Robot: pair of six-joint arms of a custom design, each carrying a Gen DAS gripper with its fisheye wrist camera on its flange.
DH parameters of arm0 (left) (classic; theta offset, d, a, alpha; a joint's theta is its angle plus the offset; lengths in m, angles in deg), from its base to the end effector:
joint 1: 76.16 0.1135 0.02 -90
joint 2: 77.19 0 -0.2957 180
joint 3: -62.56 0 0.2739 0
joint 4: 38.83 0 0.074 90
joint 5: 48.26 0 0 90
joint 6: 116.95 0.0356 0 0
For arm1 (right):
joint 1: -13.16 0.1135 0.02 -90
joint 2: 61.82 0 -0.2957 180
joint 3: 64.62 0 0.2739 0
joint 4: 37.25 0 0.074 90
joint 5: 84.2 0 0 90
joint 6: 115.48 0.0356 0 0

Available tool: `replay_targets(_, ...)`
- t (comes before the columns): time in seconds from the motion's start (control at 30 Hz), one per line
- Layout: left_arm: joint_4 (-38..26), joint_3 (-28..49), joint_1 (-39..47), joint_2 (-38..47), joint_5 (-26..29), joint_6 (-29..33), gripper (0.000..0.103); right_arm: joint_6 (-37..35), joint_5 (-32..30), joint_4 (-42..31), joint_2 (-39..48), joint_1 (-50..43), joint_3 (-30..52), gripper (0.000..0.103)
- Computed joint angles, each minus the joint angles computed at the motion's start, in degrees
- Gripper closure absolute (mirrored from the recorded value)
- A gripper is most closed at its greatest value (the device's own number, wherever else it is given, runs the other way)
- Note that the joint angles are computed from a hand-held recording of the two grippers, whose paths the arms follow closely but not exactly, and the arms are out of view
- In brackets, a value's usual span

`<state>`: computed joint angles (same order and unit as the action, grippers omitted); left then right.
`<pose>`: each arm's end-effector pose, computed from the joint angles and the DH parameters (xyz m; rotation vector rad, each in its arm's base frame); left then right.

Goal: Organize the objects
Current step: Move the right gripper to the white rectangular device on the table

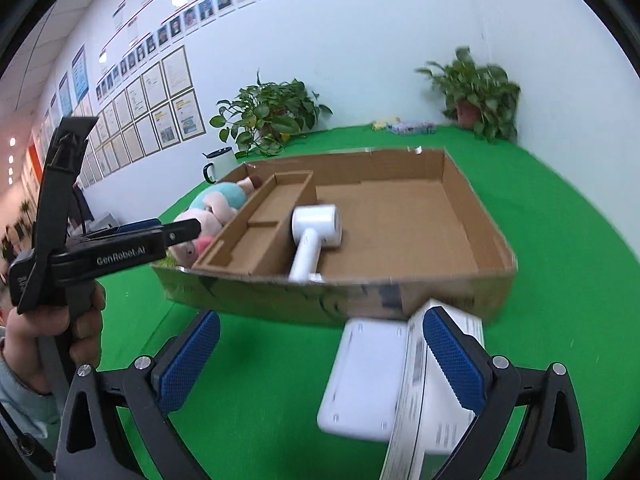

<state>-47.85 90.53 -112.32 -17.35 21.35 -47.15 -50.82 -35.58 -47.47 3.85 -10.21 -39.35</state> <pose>0.1569 -0.0993 0.1543 0.1280 2.2308 -0.1275 0.1660 -0.0461 0.1276 -0.3356 2.1979 0.4329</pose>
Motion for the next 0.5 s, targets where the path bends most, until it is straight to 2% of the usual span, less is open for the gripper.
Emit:
replay_targets(0.13, -1.1, -0.8, -2.3, -2.1, 1.5, -0.9, 0.033, -11.1, -9.5, -12.3, 4.0, -5.5, 1.6, 0.001)
replay_targets(0.2, -0.9, -1.1, -3.5, -1.9, 2.7, -1.0, 0.033, -13.9, -10.2, -14.2, 3.9, -4.4, 0.7, 0.001)
replay_targets(0.27, -0.1, -1.4, -4.5, -0.8, 4.0, -1.7, 0.033, -13.8, -8.9, -13.1, 5.1, -1.7, -0.3, 0.001)
replay_targets(0.4, 2.1, -1.4, -5.3, 4.0, 6.3, -2.0, 0.033, -11.5, -5.0, -5.0, 10.0, 1.1, -2.1, 0.002)
replay_targets(0.5, 3.9, -1.7, -7.0, 6.3, 5.5, -2.7, 0.033, -12.4, -2.6, -2.1, 14.8, 0.2, -0.9, 0.002)
